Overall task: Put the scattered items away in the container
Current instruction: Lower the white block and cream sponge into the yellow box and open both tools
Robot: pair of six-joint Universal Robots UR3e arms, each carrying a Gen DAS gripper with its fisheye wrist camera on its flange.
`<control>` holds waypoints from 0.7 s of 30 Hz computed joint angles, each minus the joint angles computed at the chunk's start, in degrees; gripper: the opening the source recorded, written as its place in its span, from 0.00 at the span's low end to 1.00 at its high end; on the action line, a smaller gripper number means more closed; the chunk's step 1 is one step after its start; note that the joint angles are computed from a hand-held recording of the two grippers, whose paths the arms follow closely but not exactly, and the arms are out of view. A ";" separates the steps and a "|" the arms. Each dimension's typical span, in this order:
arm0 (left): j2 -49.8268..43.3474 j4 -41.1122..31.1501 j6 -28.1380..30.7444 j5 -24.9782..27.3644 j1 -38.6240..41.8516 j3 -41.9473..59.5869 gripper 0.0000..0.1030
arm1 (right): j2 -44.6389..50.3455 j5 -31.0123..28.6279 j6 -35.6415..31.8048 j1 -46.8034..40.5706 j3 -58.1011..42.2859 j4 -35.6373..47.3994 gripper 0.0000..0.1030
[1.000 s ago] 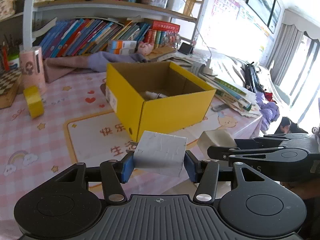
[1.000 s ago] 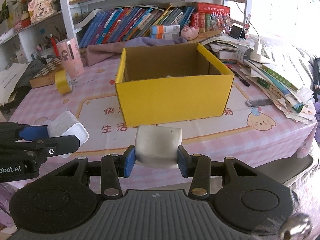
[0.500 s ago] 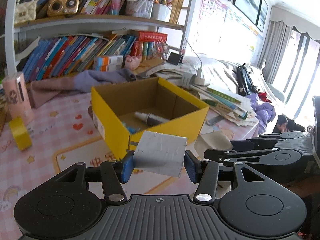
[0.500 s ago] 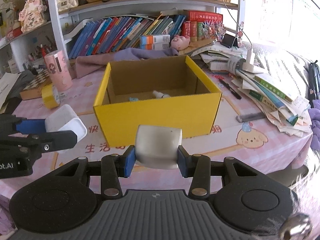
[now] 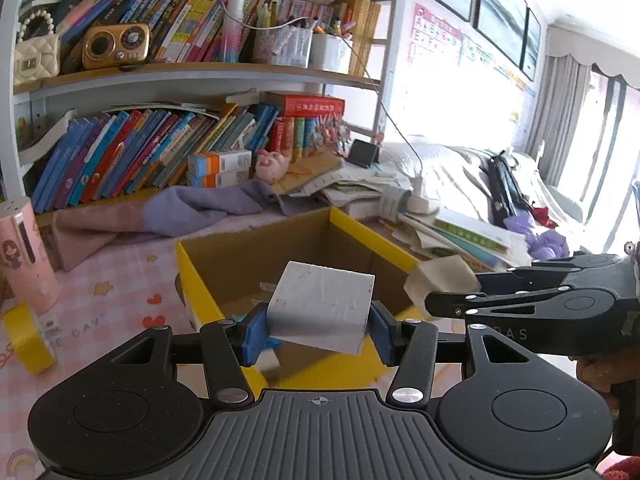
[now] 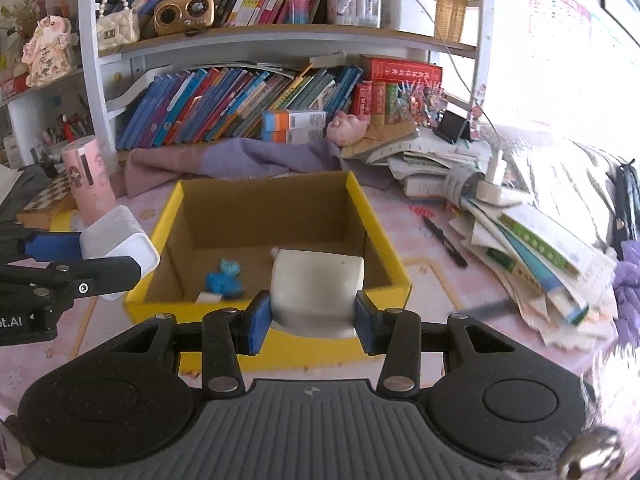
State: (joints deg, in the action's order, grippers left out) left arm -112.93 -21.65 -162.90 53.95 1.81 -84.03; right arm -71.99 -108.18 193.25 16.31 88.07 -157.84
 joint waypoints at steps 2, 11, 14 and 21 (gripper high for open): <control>-3.61 -0.15 -1.80 2.09 -1.54 4.78 0.50 | 1.64 2.42 -2.74 -2.17 -2.44 -0.18 0.40; -16.72 -4.35 -7.13 11.66 -6.88 23.28 0.50 | 10.79 13.28 -12.36 -10.13 -16.30 3.65 0.40; -20.34 -7.71 -8.29 14.53 -8.04 28.81 0.50 | 14.37 16.54 -14.88 -12.00 -21.61 6.87 0.40; -26.86 -15.95 -8.22 19.01 -9.96 39.49 0.50 | 22.65 22.52 -20.23 -14.55 -33.60 14.87 0.40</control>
